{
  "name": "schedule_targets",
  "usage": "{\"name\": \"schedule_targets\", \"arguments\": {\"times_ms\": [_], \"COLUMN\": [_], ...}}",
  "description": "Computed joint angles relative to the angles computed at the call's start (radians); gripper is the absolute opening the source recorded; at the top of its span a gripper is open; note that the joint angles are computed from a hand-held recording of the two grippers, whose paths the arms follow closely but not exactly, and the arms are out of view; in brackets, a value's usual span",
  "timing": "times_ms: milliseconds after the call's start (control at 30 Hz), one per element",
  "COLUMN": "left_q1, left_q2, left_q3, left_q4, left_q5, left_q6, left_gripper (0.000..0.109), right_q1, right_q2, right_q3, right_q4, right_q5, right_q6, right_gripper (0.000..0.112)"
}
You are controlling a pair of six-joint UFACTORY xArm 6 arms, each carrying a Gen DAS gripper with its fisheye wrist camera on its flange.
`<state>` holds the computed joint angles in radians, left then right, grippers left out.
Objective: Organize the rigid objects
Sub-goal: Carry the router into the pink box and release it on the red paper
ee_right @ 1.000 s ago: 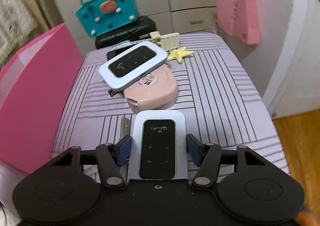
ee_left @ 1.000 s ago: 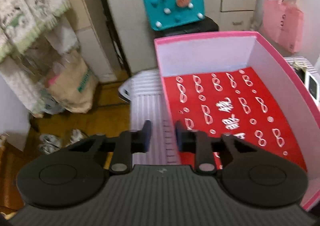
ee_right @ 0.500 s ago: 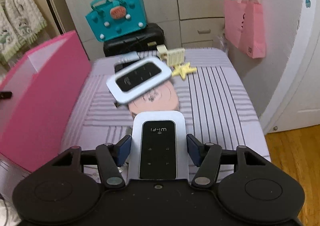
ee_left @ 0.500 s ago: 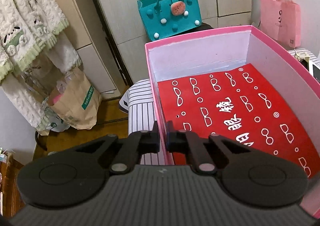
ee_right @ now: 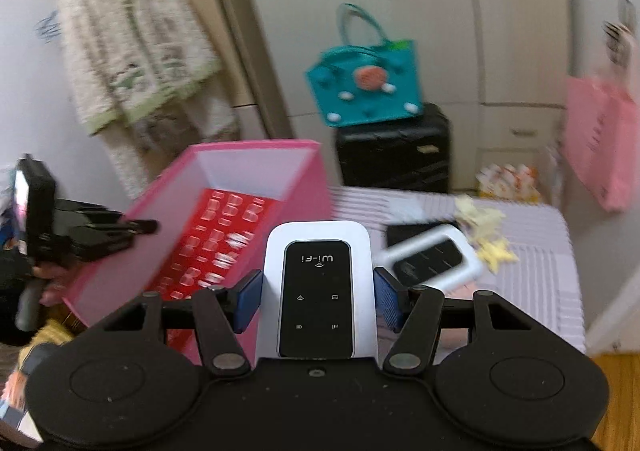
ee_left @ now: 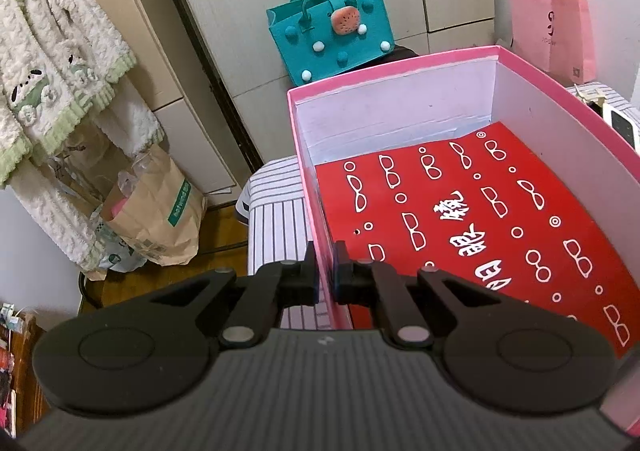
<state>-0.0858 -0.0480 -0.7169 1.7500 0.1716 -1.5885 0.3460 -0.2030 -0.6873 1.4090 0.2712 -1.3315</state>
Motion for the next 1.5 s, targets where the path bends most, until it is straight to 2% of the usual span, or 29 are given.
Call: {"name": "schedule_targets", "arguments": {"times_ms": [167,233,400,500,567,733,900,1033,1200,1400,1500], "left_q1": [-0.036,-0.044,-0.029,-0.012,-0.002,-0.038,-0.059,-0.06,-0.065,-0.065,-0.065], "left_q2": [-0.027,-0.027,-0.009,-0.01,-0.024,-0.016,-0.016,-0.015,-0.013,-0.012,-0.014], "left_q3": [0.035,0.037,0.042,0.059,0.073,0.065,0.056,0.055,0.052,0.051,0.052], "left_q4": [-0.164,-0.291,-0.552,-0.592,-0.537,-0.559,-0.554,-0.564,-0.572,-0.572,-0.57], "left_q5": [0.046,0.053,0.019,-0.007,-0.013,0.039,0.072,0.074,0.08,0.082,0.081], "left_q6": [0.123,0.223,0.369,0.359,0.291,0.307,0.312,0.321,0.336,0.345,0.345], "left_gripper": [0.006,0.006,0.007,0.006,0.006,0.006,0.007,0.007,0.006,0.006,0.006], "right_q1": [0.021,0.039,0.093,0.112,0.12,0.143,0.165,0.16,0.138,0.066,0.019], "right_q2": [0.051,0.102,0.287,0.421,0.506,0.664,0.781,0.841,0.798,0.53,0.388], "right_q3": [-0.09,-0.153,-0.362,-0.499,-0.589,-0.756,-0.89,-0.961,-0.93,-0.67,-0.527], "right_q4": [-0.152,-0.236,-0.461,-0.575,-0.654,-0.806,-0.906,-0.927,-0.828,-0.568,-0.482], "right_q5": [0.115,0.158,0.234,0.273,0.307,0.346,0.38,0.406,0.413,0.406,0.386], "right_q6": [0.08,0.136,0.365,0.494,0.601,0.77,0.861,0.89,0.84,0.534,0.382], "right_gripper": [0.065,0.065,0.065,0.064,0.064,0.064,0.065,0.066,0.069,0.072,0.073]}}
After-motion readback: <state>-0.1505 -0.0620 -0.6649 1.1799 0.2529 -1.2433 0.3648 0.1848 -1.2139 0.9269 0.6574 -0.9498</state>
